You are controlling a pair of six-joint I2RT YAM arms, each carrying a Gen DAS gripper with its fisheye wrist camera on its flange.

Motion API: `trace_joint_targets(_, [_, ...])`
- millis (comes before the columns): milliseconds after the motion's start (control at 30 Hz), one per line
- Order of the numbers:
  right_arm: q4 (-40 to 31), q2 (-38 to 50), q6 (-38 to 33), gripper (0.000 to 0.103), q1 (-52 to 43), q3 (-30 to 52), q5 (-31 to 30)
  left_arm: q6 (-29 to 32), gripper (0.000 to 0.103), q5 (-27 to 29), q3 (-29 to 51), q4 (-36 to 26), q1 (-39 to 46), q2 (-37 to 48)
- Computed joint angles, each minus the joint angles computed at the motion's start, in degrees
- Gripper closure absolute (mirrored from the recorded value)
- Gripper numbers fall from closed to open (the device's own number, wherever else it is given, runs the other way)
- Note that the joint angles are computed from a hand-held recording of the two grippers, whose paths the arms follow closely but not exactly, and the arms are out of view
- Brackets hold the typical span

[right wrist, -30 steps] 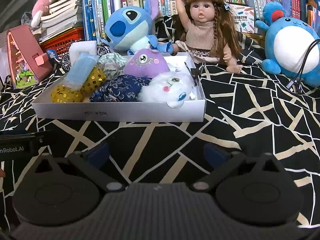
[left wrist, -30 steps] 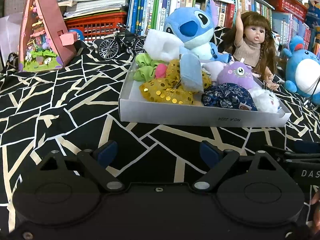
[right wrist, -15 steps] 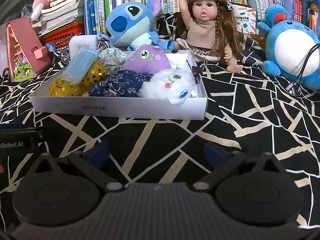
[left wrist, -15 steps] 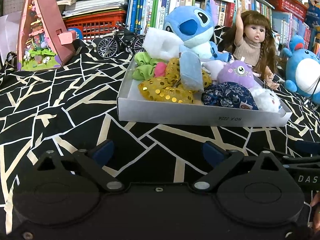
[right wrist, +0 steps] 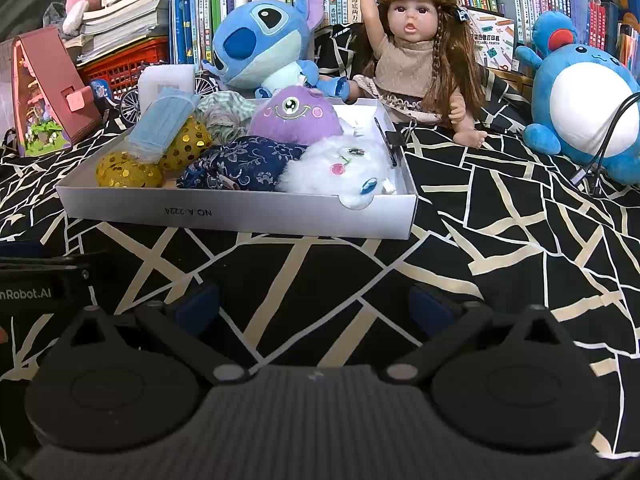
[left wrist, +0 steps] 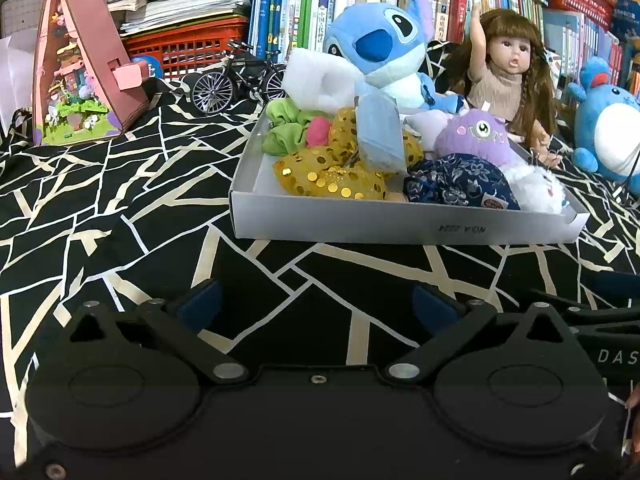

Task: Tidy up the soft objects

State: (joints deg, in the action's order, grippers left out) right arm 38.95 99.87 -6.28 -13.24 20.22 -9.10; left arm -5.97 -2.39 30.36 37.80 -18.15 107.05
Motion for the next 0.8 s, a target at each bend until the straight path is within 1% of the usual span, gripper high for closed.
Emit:
trace_joint_targets(233, [0.0, 0.1, 0.1, 0.0, 0.1, 0.0, 0.1, 0.7, 0.0, -1.9, 0.7, -1.3, -1.1, 0.1])
trace_joint_targets(800, [0.1, 0.1, 0.0, 0.0, 0.0, -0.1, 0.0, 0.8, 0.0, -2.2, 0.9, -1.3, -1.3, 0.4])
